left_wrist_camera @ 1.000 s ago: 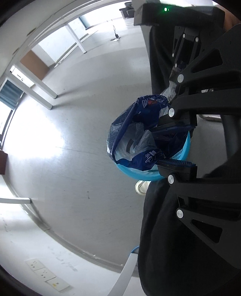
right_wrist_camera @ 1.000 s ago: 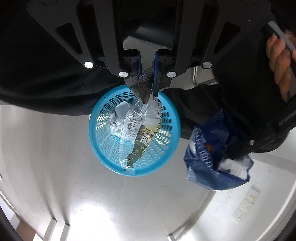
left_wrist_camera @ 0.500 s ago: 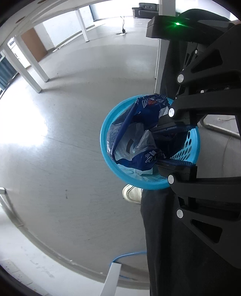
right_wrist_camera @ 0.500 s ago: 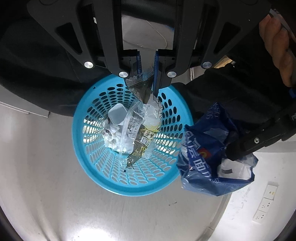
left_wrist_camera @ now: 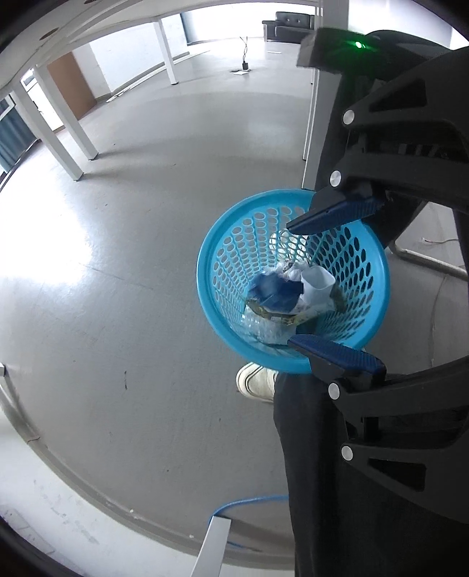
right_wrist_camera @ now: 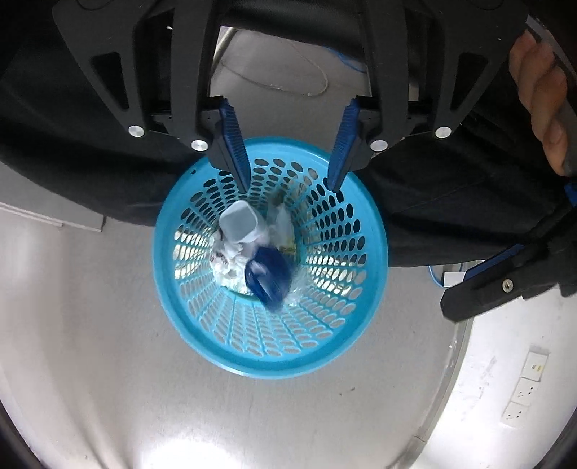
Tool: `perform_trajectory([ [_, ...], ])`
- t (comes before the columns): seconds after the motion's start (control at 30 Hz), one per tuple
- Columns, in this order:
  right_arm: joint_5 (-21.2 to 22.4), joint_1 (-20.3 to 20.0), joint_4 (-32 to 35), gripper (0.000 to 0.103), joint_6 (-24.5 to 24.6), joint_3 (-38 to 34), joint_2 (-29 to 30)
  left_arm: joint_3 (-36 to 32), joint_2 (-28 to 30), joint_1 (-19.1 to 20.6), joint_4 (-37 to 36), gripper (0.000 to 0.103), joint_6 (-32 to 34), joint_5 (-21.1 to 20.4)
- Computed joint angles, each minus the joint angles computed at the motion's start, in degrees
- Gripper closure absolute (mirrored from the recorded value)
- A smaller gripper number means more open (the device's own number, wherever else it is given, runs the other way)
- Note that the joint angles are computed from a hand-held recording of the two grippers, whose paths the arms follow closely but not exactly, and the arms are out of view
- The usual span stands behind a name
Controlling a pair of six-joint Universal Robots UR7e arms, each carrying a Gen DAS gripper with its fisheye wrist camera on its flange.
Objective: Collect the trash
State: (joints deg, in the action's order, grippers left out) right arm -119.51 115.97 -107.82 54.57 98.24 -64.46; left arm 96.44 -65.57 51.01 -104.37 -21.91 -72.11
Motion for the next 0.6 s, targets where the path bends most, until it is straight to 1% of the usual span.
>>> perform_trajectory([
  [0.1, -1.80, 1.42, 1.89, 0.057, 0.61, -0.75, -0.78, -0.32, -1.56, -0.61, 1.31, 0.046, 2.02, 0.43],
  [0.17, -3.94, 3.05, 3.67, 0.054, 0.75, -1.69, -1.06, -0.34, -2.89, -1.39, 1.95, 0.043, 3.99, 0.88],
  [0.23, -5.87, 4.53, 4.68, 0.047, 0.55, -2.18, -1.59, -0.80, -3.44, -1.85, 2.60, 0.038, 5.96, 0.69],
  [0.27, -6.57, 5.23, 4.18, 0.046, 0.53, -1.79, -2.27, -0.64, -4.07, -2.19, 3.05, 0.035, 7.01, 0.48],
  [0.33, -7.96, 6.88, 3.40, 0.038, 1.16, -1.28, -3.67, -0.07, -5.72, -2.96, 4.38, 0.035, 9.10, 0.29],
  [0.37, -8.34, 7.56, 2.63, 0.035, 1.14, -0.78, -4.44, 0.48, -6.72, -3.51, 4.82, 0.033, 9.38, 0.99],
  [0.4, -8.67, 8.16, 1.86, 0.029, 1.00, -0.33, -5.05, 0.62, -7.43, -3.70, 4.86, 0.030, 9.83, 1.20],
  [0.43, -9.50, 8.93, 2.45, 0.023, 1.33, -0.59, -5.30, 1.02, -8.45, -3.95, 4.72, 0.021, 10.43, 0.86],
  [0.47, -10.30, 9.51, 3.57, 0.022, 1.66, -1.01, -5.37, 1.11, -8.92, -4.16, 4.72, 0.016, 10.70, 0.65],
  [0.5, -10.99, 10.12, 4.59, 0.019, 1.94, -1.40, -5.52, 1.24, -9.68, -4.46, 4.97, 0.014, 10.95, 0.47],
  [0.57, -11.58, 11.09, 4.94, 0.014, 2.60, -1.26, -6.28, 1.42, -10.97, -4.79, 5.39, 0.006, 11.43, -0.42],
  [0.6, -11.93, 11.51, 5.09, 0.012, 2.79, -1.23, -6.58, 1.55, -11.49, -4.89, 5.61, 0.006, 11.55, -0.74],
])
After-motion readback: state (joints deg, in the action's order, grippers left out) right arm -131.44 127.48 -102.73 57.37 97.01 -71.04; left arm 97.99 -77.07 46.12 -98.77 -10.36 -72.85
